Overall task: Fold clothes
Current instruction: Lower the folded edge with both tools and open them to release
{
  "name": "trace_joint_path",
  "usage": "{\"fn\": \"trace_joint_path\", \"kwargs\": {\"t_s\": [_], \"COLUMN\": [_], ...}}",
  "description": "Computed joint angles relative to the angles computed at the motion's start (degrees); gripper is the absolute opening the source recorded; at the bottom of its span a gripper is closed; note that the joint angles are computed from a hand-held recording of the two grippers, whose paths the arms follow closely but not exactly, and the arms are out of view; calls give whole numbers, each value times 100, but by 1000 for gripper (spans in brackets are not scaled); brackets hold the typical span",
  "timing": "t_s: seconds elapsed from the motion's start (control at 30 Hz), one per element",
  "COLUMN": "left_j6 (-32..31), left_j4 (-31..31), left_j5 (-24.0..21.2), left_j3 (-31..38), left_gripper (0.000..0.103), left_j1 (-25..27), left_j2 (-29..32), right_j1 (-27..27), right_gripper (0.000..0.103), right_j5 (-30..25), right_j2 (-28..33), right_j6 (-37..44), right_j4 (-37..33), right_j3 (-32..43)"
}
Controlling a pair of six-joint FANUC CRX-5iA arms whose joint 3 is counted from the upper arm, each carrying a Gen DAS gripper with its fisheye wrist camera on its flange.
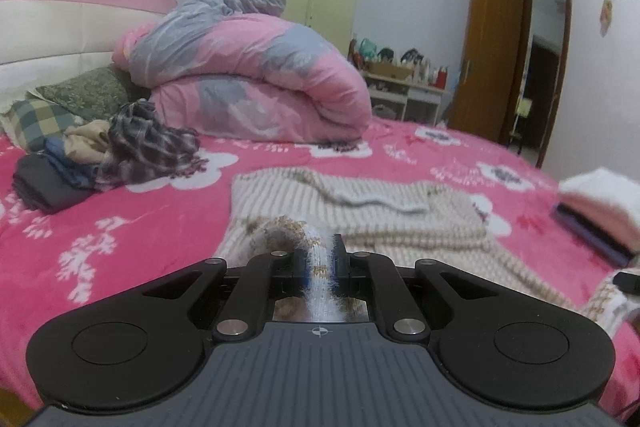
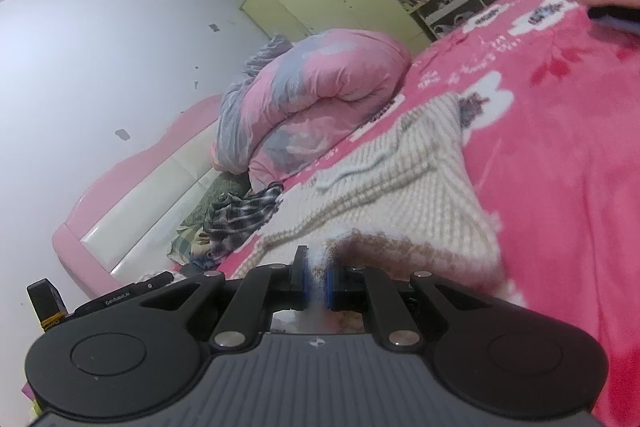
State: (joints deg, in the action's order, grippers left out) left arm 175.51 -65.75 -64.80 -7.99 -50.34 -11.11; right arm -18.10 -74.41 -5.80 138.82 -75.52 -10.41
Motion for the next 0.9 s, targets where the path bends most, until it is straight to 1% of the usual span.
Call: {"fn": "trace_joint_path", "kwargs": {"t_s": [0.13,0.3,0.37,0.5,0.63,0.77,0.87,0.9], "left_j6": [-30,-149,-174,-454,-922,-1543,-2030,-2194], "left_j4": [-97,1,-1,190,472,1159,2021,2325], "left_j5": [646,1611,1945,2567,2964,3320,3415,3422], "left_j3": [-48,37,131,409,845,1333,1614,1706], "left_gripper": [6,6,6,6,6,7,7,8], "left_j1": [456,1279,1573,2216,2809,3461,3910,4047], "left_j2": [-52,116,286,698,1256,1875,2329,2481], "right_j1": [283,781,981,1408,1750,2052,2234,2239], "right_gripper": [8,8,8,8,8,8,8,8], "right_j5": [189,592,765,1180,1529,1940,2088,1992], "right_j2": [207,718,976,1637,2363,3182,3894,4154], "right_j6": [-91,-253,-352,-716,-1169,-1721,-2432,-2778], "right_j4": [46,142,214,477,775,1176,1642,1722], "right_j3": [460,1217,1554,2331,3193,4117,4905,5169]}}
